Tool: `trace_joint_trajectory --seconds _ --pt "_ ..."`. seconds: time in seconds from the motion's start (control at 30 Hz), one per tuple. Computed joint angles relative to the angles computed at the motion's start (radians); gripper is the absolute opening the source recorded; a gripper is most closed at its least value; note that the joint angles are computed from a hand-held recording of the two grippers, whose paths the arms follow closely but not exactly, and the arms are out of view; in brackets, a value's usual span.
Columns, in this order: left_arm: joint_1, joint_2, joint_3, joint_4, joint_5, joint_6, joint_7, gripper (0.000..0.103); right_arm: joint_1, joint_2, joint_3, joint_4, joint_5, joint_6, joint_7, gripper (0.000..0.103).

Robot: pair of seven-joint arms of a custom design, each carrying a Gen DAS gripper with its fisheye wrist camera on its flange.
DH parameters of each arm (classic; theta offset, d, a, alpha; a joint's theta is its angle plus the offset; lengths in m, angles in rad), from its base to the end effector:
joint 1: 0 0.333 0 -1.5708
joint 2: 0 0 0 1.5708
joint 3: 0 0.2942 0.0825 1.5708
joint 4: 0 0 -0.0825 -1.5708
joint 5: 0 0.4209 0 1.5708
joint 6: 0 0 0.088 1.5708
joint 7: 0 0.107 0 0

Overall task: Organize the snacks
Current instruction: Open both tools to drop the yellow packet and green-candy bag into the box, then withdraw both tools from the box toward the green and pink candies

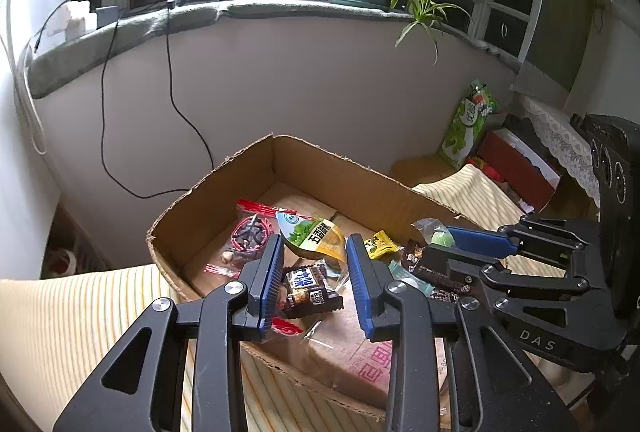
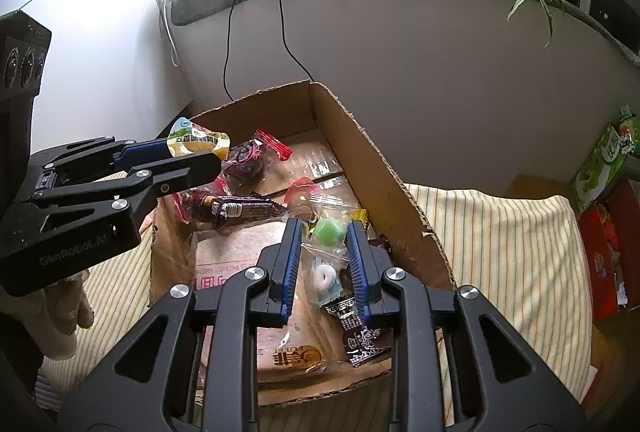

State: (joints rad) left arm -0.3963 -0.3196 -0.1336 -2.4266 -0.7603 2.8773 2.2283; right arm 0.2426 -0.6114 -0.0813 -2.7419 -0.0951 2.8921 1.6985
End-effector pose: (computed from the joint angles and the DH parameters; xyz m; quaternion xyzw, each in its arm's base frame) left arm 0.4672 -0.2305 0.4653 -0.4508 0.7932 -0.3879 0.1309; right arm 0.4300 0.0766 0.4502 -0.6924 0.6186 -0.2249 0.2955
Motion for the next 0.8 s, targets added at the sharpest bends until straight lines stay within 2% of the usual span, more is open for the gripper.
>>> trace_joint_trajectory --seconds 0.13,0.17,0.23,0.33,0.37,0.43,0.57,0.6,0.63,0.7,0.8 --pt "0.004 -0.001 -0.004 -0.002 0.013 0.004 -0.009 0.033 -0.006 -0.003 0.003 -0.002 -0.001 -0.007 0.003 0.027" --pt "0.005 -0.002 -0.005 -0.003 0.016 0.006 -0.011 0.036 -0.01 -0.005 0.008 -0.003 -0.003 -0.006 0.007 0.03" --pt "0.003 -0.006 -0.004 -0.006 0.019 0.01 -0.012 0.041 -0.023 -0.011 0.02 -0.01 -0.012 0.0 0.02 0.048" --pt "0.003 -0.01 -0.004 -0.009 0.028 0.015 -0.02 0.042 -0.032 -0.021 0.027 -0.016 -0.024 0.003 0.036 0.053" --pt "0.003 -0.011 -0.004 -0.009 0.031 0.016 -0.023 0.045 -0.035 -0.024 0.03 -0.018 -0.027 0.002 0.041 0.053" --pt "0.003 -0.016 -0.003 -0.013 0.035 0.022 -0.027 0.052 -0.046 -0.031 0.041 -0.022 -0.04 0.001 0.056 0.061" --pt "-0.003 -0.032 0.003 -0.025 0.038 0.024 -0.032 0.056 -0.044 -0.048 0.037 -0.029 -0.052 -0.008 0.061 0.062" --pt "-0.005 -0.036 0.006 -0.028 0.037 0.025 -0.031 0.059 -0.042 -0.052 0.036 -0.031 -0.054 -0.013 0.062 0.065" --pt "-0.008 -0.043 0.009 -0.033 0.035 0.025 -0.029 0.06 -0.047 -0.06 0.044 -0.035 -0.058 -0.017 0.069 0.076" --pt "-0.011 -0.055 0.014 -0.04 0.034 0.024 -0.028 0.061 -0.06 -0.074 0.061 -0.045 -0.073 -0.009 0.086 0.087" --pt "-0.012 -0.073 0.018 -0.051 0.037 0.023 -0.033 0.064 -0.055 -0.098 0.061 -0.056 -0.082 -0.013 0.096 0.087"
